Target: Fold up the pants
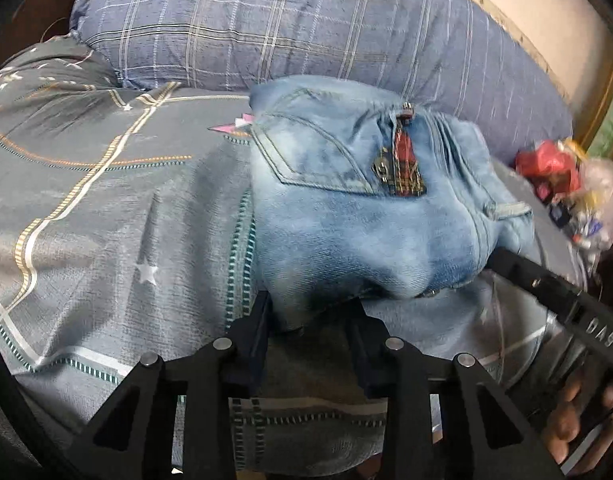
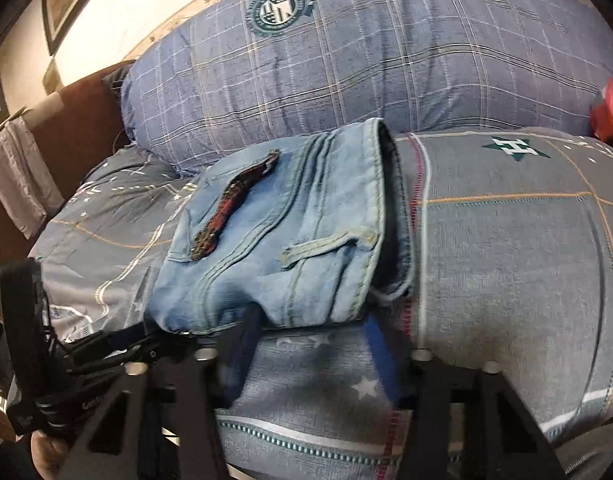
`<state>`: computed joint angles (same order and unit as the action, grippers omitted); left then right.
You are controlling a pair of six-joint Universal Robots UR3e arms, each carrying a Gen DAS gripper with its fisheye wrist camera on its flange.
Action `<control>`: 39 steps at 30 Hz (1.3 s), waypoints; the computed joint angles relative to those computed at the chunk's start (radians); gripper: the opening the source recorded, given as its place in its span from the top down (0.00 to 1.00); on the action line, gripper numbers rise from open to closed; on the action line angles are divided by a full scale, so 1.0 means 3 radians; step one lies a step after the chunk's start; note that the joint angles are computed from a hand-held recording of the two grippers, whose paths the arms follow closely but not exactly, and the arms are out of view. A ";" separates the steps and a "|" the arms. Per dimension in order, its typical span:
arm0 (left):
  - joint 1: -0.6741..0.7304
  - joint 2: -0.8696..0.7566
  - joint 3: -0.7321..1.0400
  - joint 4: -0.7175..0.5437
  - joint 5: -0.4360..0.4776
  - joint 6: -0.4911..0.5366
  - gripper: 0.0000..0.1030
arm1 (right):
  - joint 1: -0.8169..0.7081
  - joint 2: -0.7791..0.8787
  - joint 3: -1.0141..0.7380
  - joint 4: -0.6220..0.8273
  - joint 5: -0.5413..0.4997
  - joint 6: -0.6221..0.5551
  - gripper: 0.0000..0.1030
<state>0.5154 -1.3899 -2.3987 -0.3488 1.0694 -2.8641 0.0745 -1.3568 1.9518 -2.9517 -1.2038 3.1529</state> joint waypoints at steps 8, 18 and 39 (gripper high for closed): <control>0.0220 -0.0011 0.0031 -0.0187 -0.0274 0.0077 0.85 | -0.0179 0.0012 0.0048 -0.0031 0.0294 0.0083 0.77; 0.0135 0.0106 0.0040 -0.0280 -0.0140 0.0010 0.79 | -0.0311 -0.0021 0.0163 -0.0107 0.0558 0.0138 0.77; -0.0029 0.0000 -0.0127 0.0300 0.0031 -0.0065 0.56 | -0.0335 0.0119 0.0015 -0.0298 0.0491 0.0306 0.66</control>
